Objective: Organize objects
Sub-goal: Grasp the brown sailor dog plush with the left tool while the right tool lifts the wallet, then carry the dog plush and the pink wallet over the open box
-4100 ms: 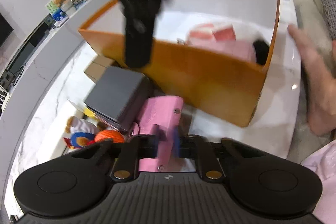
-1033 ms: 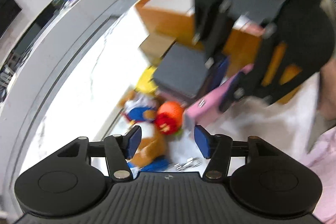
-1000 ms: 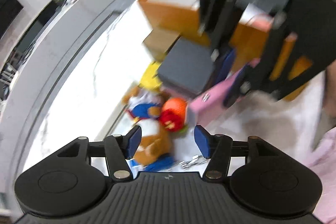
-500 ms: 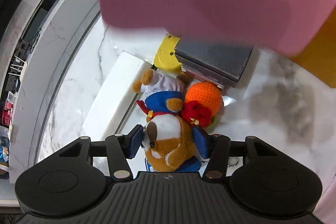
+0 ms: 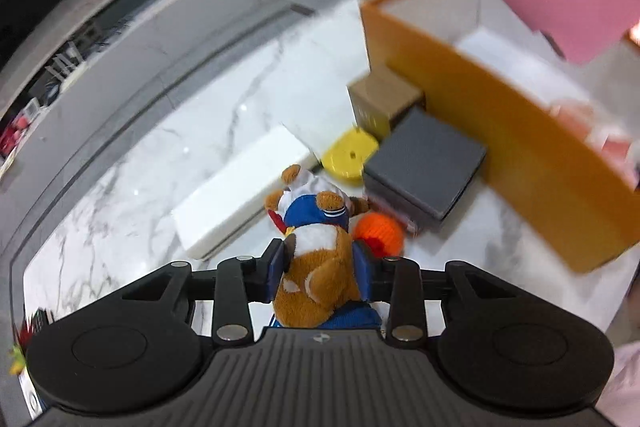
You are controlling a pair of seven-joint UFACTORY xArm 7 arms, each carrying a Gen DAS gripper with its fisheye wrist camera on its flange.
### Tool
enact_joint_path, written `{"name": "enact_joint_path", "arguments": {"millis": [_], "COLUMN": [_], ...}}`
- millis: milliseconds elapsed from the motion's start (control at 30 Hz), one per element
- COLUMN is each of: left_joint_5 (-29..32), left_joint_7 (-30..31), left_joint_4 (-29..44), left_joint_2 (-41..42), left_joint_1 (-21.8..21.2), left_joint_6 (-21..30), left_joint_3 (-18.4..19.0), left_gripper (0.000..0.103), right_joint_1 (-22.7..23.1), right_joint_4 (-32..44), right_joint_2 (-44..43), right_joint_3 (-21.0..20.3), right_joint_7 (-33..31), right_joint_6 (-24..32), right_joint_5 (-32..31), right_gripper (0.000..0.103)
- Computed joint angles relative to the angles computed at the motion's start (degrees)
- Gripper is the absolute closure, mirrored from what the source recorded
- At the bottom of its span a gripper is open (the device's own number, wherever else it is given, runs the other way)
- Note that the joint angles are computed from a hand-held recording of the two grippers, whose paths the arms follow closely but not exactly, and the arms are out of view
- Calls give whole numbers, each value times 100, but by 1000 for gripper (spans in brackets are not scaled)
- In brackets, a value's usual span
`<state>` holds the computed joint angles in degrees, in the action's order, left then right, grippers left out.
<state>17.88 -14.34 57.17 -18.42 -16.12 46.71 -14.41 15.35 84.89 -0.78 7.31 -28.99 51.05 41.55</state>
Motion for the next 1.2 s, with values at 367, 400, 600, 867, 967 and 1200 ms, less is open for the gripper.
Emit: {"name": "enact_joint_path", "arguments": {"millis": [367,400,600,867,967,1200], "left_joint_5": [-692,-796,-1175,-2044,-2982,-3814], "left_joint_7": [-1463,-1548,-2528,-3076,-2494,-1562], "left_joint_4": [-108,-39,529,1035,1067,1441], "left_joint_2": [-511,-409,651,2095,2392,2785], "left_joint_1": [-148,-210,-459,-1077,-1076,-1085], "left_joint_6": [-1674,-1858,-3071,-3765,-3907,-3383], "left_joint_3": [-300,-330,-531,-189,-261,-332], "left_gripper": [62,62,62,62,62,63], "right_joint_1": [-230,-239,-328,-407,-481,-617], "right_joint_4": [-849,-904,-1395,-1532,-1492,-1100], "right_joint_2": [-650,-674,-1059,-1121,-1077,-780], "right_joint_3": [-253,-264,-374,-557,-595,-572], "right_joint_7": [589,659,1079,1190,1309,1537], "right_joint_6": [-239,-264,-730,-434,-138,701], "right_joint_5": [-937,-1033,-1251,-1590,-1686,-1919], "right_gripper": [86,86,86,86,86,85]}}
